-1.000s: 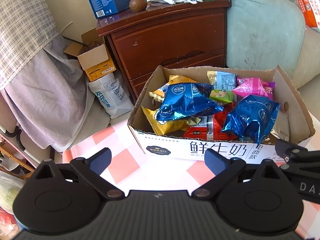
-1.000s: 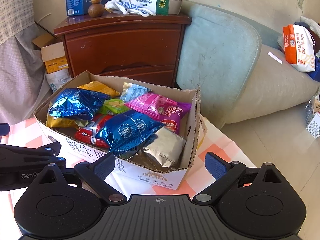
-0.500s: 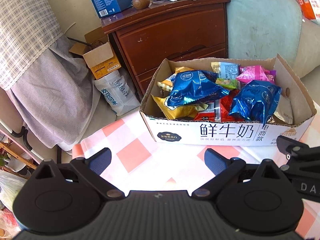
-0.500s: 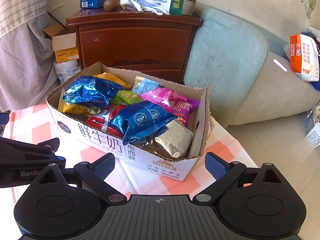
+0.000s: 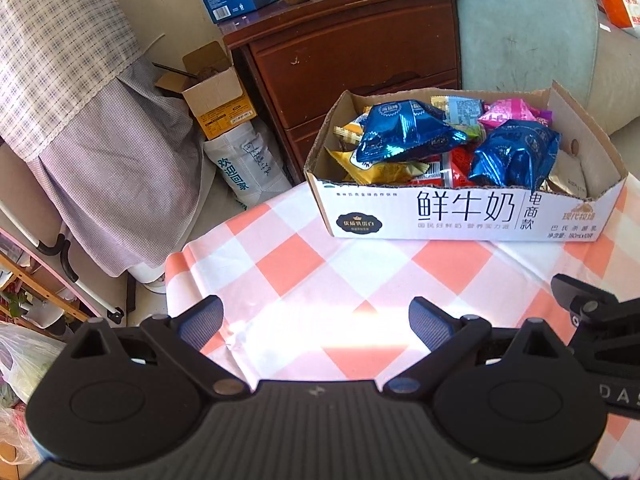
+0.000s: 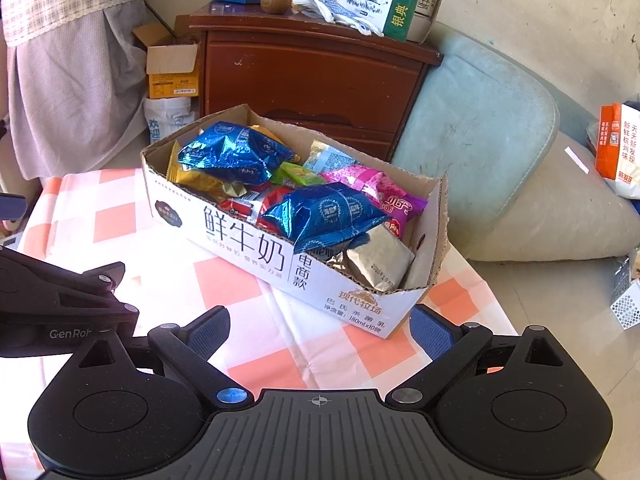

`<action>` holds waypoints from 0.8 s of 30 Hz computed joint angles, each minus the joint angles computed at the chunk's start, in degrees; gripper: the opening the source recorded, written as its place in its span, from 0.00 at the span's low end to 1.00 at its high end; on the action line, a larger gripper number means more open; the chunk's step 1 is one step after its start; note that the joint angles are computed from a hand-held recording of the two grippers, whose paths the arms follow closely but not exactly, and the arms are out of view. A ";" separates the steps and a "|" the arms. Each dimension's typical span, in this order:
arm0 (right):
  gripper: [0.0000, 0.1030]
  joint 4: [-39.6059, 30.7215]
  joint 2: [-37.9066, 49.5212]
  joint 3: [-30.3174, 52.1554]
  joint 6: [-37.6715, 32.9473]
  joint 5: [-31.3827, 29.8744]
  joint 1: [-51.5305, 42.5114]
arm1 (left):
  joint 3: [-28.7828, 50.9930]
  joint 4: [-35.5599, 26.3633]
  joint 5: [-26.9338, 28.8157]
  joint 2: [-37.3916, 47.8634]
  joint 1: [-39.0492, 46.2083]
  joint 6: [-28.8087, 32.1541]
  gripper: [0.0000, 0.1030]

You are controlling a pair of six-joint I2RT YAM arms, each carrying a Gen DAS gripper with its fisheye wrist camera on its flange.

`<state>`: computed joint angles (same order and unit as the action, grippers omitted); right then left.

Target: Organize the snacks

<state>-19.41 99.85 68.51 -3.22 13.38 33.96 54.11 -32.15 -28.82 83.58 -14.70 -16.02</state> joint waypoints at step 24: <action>0.95 16.52 -6.90 -25.76 2.82 -12.80 3.66 | -14.75 -5.19 9.43 -23.43 3.83 -3.74 0.96</action>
<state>-2.89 92.95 42.75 -0.40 0.58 37.62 39.36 -37.35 -19.39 60.15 -10.87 -19.77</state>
